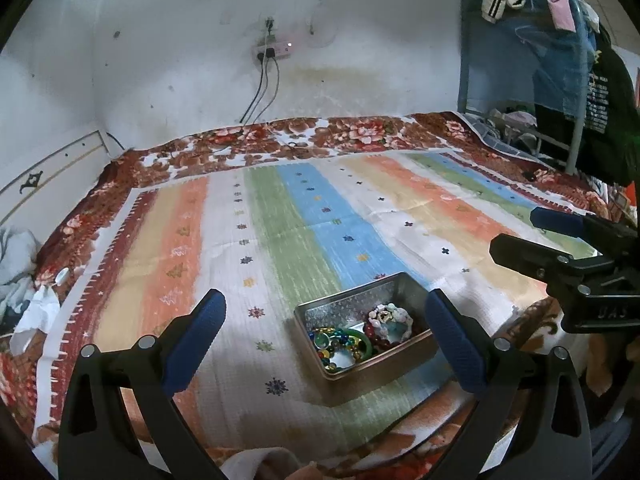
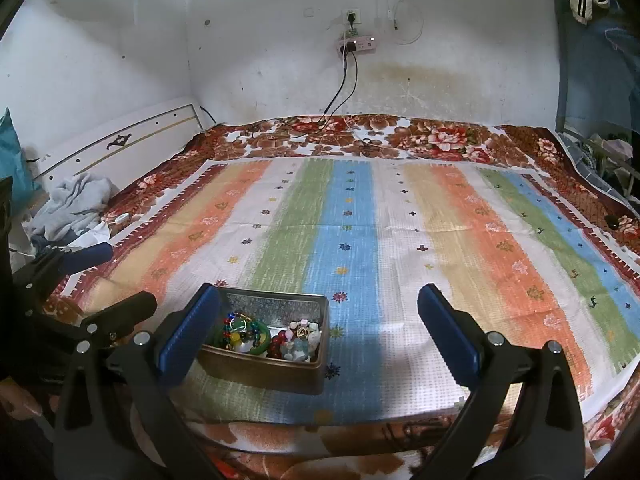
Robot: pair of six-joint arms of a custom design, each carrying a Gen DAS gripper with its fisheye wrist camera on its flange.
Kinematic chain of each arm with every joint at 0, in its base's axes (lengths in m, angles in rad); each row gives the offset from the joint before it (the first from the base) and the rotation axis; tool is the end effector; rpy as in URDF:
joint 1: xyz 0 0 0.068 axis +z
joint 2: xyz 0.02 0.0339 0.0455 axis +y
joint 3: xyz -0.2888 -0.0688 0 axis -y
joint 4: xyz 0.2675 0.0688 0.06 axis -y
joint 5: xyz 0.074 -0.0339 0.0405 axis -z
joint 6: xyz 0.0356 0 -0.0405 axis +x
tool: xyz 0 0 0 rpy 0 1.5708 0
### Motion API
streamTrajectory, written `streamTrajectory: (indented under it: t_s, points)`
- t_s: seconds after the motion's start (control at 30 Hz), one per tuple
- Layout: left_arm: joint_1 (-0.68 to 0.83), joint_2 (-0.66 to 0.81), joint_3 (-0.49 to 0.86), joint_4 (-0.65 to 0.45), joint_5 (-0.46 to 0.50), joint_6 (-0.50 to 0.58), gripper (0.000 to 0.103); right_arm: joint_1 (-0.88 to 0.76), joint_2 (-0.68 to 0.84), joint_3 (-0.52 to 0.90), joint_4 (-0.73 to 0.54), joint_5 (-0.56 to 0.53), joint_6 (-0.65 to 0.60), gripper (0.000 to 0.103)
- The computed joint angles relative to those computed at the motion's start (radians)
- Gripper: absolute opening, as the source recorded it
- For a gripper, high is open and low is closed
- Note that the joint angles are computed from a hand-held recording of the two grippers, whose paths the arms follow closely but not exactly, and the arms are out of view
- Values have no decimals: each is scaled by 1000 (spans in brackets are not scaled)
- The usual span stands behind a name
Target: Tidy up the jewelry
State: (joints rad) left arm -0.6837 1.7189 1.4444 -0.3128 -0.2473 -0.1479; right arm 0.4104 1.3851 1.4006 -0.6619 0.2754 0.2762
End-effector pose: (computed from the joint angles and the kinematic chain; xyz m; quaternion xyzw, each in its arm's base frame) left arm 0.3363 -0.2628 0.3243 0.1754 0.8590 -0.0898 0.4726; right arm 0.2970 0.1186 0.3963 0.0016 0.8887 0.0330 0.4573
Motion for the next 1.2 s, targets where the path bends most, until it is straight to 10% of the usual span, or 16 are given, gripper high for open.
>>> streamTrajectory:
  t_s: [1.2]
  points:
    - [-12, -18, -33, 76, -49, 30, 97, -12, 23, 6, -6, -12, 3, 98]
